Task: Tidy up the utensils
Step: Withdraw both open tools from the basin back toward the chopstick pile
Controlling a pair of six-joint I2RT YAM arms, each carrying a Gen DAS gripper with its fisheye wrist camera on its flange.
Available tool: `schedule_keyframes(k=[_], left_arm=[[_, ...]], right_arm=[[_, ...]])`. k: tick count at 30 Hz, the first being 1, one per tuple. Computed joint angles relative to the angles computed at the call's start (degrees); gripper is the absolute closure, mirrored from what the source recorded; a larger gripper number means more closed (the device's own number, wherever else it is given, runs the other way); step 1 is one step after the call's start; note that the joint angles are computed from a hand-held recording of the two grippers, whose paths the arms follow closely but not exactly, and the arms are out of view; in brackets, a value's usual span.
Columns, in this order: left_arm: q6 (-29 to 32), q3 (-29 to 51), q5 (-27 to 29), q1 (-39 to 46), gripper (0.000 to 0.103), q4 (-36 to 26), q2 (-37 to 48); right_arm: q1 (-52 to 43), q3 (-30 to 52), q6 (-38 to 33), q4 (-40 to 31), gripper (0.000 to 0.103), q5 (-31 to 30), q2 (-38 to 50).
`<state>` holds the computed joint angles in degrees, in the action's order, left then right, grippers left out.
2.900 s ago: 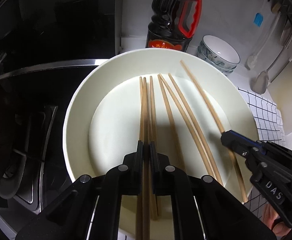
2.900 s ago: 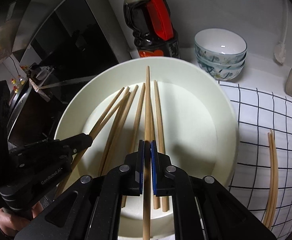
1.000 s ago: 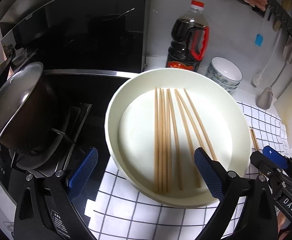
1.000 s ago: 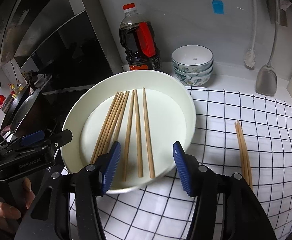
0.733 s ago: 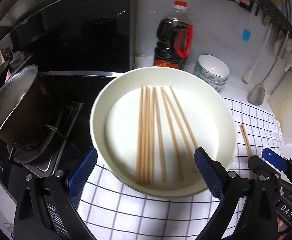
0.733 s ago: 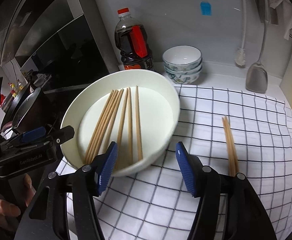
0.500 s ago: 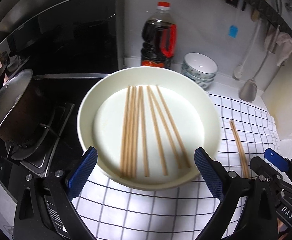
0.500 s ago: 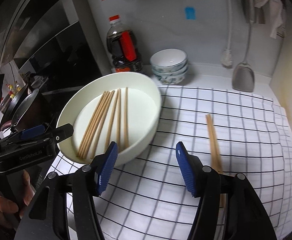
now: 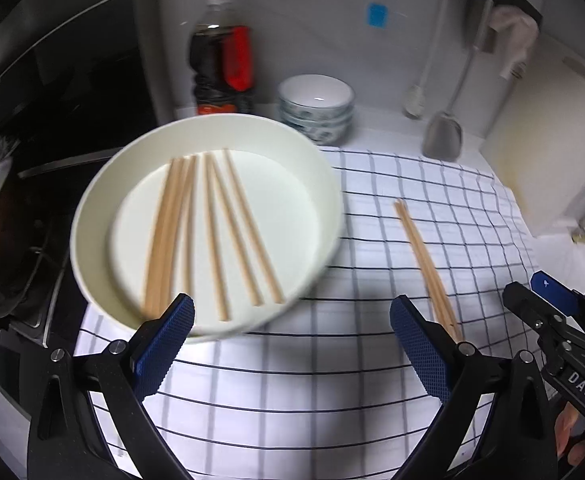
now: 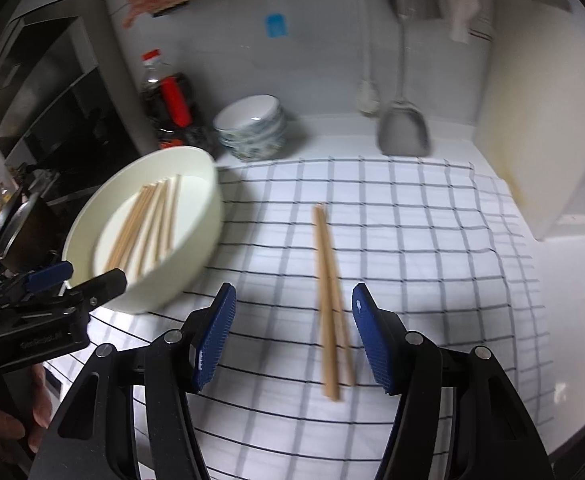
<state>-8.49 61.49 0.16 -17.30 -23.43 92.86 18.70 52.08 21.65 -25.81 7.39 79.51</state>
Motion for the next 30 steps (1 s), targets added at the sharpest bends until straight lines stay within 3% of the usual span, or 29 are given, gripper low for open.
schedule_keyframes(k=[11, 21, 30], left_arm=[[-6.8, 0.8, -5.1, -9.1, 0.007, 3.7, 7.5], [-8.7, 1.7, -7.8, -11.4, 0.007, 6.3, 12.7], [-9.8, 2.9, -8.4, -12.4, 0.007, 6.7, 15.1]], right_arm=[[-9.2, -9.7, -7.5, 8.0, 0.045, -4.1, 3.6], [-12.6, -9.8, -13.2, 17.8, 0.045, -6.4, 15.1], [-11.8, -10.5, -17.2, 19.7, 0.045, -7.1, 16.7]])
